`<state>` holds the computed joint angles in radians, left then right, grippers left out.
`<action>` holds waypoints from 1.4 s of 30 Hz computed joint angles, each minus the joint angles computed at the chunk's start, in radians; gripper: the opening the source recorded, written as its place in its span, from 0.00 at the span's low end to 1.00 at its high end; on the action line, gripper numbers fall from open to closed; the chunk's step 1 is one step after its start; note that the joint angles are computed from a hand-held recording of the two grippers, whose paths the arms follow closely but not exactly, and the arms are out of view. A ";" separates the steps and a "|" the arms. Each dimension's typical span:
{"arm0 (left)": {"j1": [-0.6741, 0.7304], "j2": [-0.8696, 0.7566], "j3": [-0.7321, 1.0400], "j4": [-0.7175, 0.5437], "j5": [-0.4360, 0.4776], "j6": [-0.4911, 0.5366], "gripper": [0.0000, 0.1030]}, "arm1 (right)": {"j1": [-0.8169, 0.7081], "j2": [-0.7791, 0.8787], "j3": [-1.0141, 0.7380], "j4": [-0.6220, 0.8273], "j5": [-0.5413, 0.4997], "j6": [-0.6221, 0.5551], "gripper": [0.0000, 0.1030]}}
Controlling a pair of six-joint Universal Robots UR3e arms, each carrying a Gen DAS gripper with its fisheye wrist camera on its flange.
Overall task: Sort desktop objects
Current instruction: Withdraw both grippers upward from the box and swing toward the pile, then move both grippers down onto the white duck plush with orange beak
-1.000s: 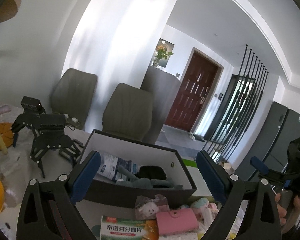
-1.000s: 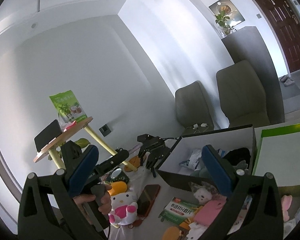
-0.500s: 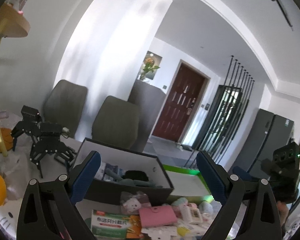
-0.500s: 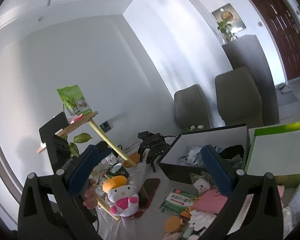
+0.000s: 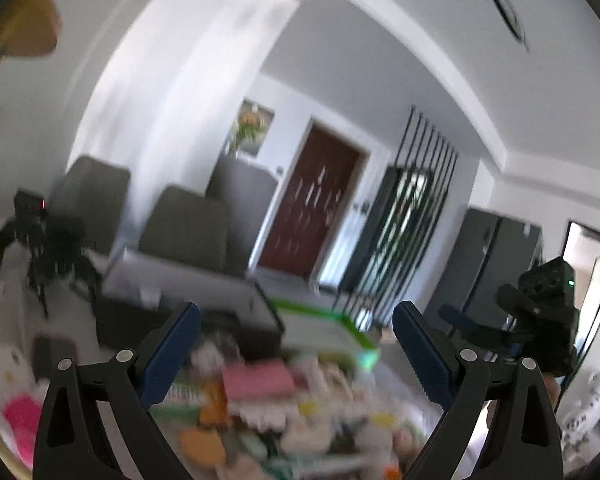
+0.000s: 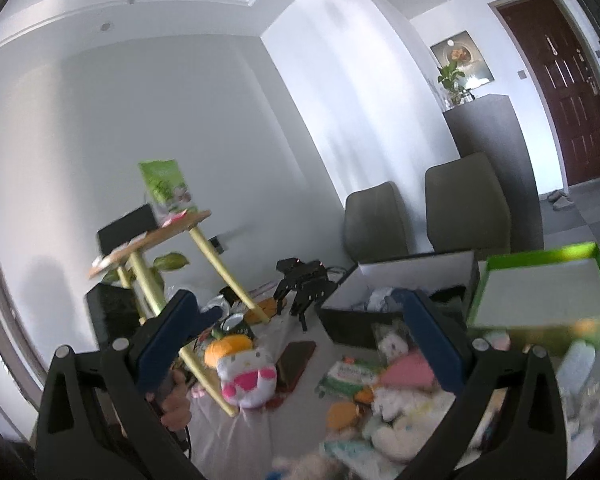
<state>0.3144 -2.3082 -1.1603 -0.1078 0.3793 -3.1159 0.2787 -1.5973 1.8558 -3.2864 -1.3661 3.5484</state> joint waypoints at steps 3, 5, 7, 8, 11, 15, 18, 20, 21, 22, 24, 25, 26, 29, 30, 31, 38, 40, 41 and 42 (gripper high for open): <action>-0.017 0.096 -0.181 -0.120 -0.004 0.218 0.94 | -0.018 -0.088 0.182 -0.035 -0.006 0.049 1.00; -0.033 0.130 -0.252 -0.188 -0.007 0.307 0.94 | -0.049 -0.154 0.280 -0.055 0.008 0.073 1.00; -0.055 0.156 -0.309 -0.278 -0.004 0.403 0.94 | -0.079 -0.204 0.346 -0.059 0.024 0.089 1.00; -0.060 0.167 -0.332 -0.300 0.000 0.431 0.94 | -0.104 -0.234 0.380 -0.055 0.043 0.100 1.00; -0.099 0.188 -0.376 -0.369 0.035 0.499 0.94 | -0.163 -0.292 0.469 -0.060 0.094 0.131 1.00; -0.121 0.215 -0.455 -0.407 0.040 0.554 0.94 | -0.210 -0.327 0.566 -0.080 0.149 0.149 0.99; -0.144 0.228 -0.484 -0.437 0.064 0.590 0.94 | -0.249 -0.355 0.633 -0.090 0.199 0.153 0.97; -0.153 0.233 -0.500 -0.454 0.074 0.605 0.94 | -0.273 -0.381 0.670 -0.091 0.215 0.162 0.96; -0.159 0.229 -0.499 -0.464 0.079 0.612 0.94 | -0.292 -0.395 0.692 -0.094 0.232 0.169 0.96; -0.168 0.229 -0.504 -0.469 0.085 0.617 0.94 | -0.302 -0.405 0.702 -0.090 0.242 0.171 0.95; -0.178 0.225 -0.503 -0.479 0.093 0.619 0.94 | -0.317 -0.420 0.721 -0.074 0.252 0.173 0.93; -0.189 0.222 -0.496 -0.493 0.100 0.620 0.94 | -0.321 -0.418 0.725 -0.072 0.257 0.173 0.92; -0.201 0.217 -0.488 -0.503 0.111 0.620 0.94 | -0.321 -0.414 0.726 -0.068 0.257 0.175 0.92; -0.234 0.210 -0.472 -0.521 0.137 0.622 0.94 | -0.324 -0.386 0.722 -0.061 0.264 0.177 0.90; -0.241 0.209 -0.470 -0.524 0.142 0.623 0.94 | -0.317 -0.374 0.717 -0.058 0.257 0.181 0.89; -0.252 0.206 -0.465 -0.531 0.148 0.625 0.94 | -0.317 -0.364 0.713 -0.053 0.254 0.185 0.88; -0.316 0.181 -0.421 -0.554 0.205 0.621 0.94 | -0.285 -0.281 0.625 0.061 0.219 0.152 0.86; -0.336 0.170 -0.403 -0.561 0.230 0.611 0.94 | -0.279 -0.258 0.600 0.092 0.200 0.144 0.86; -0.342 0.165 -0.394 -0.565 0.240 0.609 0.94 | -0.278 -0.250 0.592 0.102 0.197 0.141 0.86; -0.348 0.159 -0.383 -0.571 0.248 0.608 0.94 | -0.279 -0.241 0.584 0.113 0.197 0.135 0.86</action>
<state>-0.0337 -2.1494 -1.5430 -0.6786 0.6277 -2.5082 -0.0004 -1.8386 2.4400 -3.1738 -1.1689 3.6834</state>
